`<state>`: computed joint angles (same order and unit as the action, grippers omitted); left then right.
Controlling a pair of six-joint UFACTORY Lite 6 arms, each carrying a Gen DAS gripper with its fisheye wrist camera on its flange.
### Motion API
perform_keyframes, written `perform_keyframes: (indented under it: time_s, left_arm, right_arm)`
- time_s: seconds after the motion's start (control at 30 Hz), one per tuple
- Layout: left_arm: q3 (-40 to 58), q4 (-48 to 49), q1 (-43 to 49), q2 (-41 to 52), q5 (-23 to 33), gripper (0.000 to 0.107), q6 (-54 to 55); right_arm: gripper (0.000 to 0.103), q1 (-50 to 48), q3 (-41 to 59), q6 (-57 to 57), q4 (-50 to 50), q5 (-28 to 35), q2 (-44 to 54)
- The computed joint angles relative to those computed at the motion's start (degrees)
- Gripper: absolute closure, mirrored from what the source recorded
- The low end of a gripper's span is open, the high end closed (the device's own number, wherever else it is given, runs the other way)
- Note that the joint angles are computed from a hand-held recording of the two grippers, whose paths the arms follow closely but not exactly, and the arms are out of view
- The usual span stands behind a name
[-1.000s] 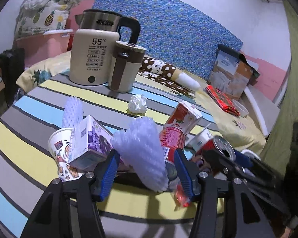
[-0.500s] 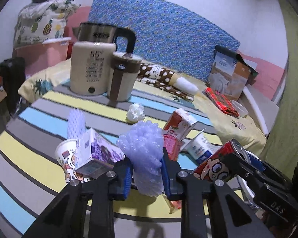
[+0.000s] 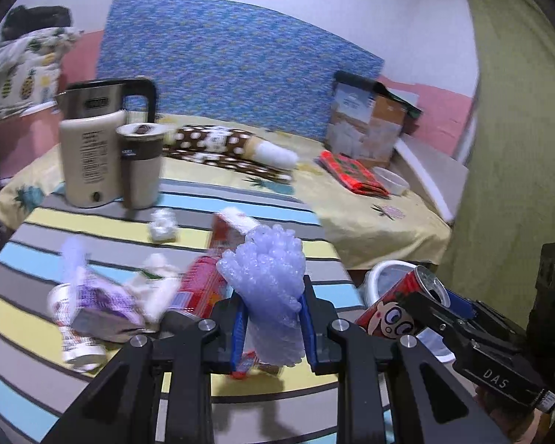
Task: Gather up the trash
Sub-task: 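Carry both items over the white bin and open both tools to drop them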
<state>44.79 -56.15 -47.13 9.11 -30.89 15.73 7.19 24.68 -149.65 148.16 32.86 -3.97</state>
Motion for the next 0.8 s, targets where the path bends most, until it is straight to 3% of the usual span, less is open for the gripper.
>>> perform_keyframes:
  time_s: [0.5,0.6,0.8]
  left_arm:
    - [38.57,-4.75,-6.64,29.35,10.53,0.081,12.66]
    - [47.55,-9.29,-7.20,35.51,13.15,0.081,18.61]
    - [66.53,-28.12,-7.64,48.38,17.40,0.081,39.95]
  right_arm:
    - [0.048,-21.11,0.32,0.43,-5.77,4.80,6.10]
    - [0.048,-24.11,0.63,-0.40,-6.21,5.87,8.07]
    - [0.048,-29.43,2.41,-1.10,-8.42,7.66,12.91]
